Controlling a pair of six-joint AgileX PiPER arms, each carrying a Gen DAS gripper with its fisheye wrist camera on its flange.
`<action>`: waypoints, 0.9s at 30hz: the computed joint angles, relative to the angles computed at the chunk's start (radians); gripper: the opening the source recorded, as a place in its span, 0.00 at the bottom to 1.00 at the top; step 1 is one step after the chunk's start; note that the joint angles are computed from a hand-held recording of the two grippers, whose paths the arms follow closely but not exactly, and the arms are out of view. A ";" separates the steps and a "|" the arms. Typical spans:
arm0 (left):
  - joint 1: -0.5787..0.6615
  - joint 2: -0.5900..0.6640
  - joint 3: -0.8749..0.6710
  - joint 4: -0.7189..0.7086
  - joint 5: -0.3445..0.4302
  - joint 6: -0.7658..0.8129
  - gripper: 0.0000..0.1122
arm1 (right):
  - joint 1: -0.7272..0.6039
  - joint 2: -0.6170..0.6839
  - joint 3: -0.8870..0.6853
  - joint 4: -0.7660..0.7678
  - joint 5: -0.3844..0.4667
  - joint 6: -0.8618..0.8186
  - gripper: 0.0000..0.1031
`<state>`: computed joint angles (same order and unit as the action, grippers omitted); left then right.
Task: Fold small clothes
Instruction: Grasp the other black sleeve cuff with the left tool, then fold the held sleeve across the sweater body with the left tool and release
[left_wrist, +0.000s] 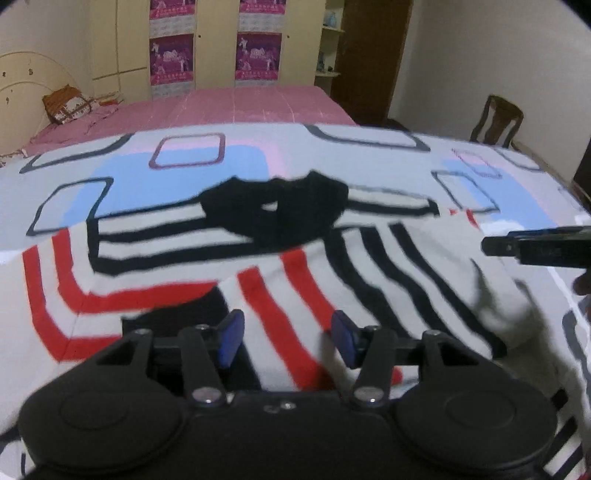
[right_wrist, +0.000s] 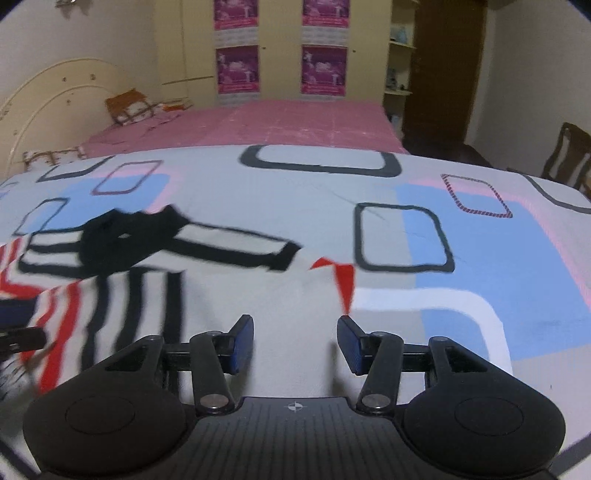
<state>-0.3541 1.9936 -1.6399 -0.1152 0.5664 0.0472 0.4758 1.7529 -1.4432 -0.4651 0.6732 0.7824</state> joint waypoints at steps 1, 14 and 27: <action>-0.003 0.007 0.000 0.016 0.018 -0.005 0.45 | 0.015 -0.018 0.021 0.004 0.000 0.004 0.47; 0.045 -0.119 0.163 -0.001 -0.051 0.061 0.89 | 0.139 -0.001 0.008 -0.073 0.131 0.163 0.32; 0.781 -0.375 0.504 -0.396 -0.117 0.270 0.45 | 0.224 0.073 -0.113 -0.083 0.170 0.289 0.51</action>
<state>0.4268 1.6187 -1.1355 -0.5115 0.4491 0.3168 0.7002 1.8255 -1.5561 -0.5481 0.8429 1.0714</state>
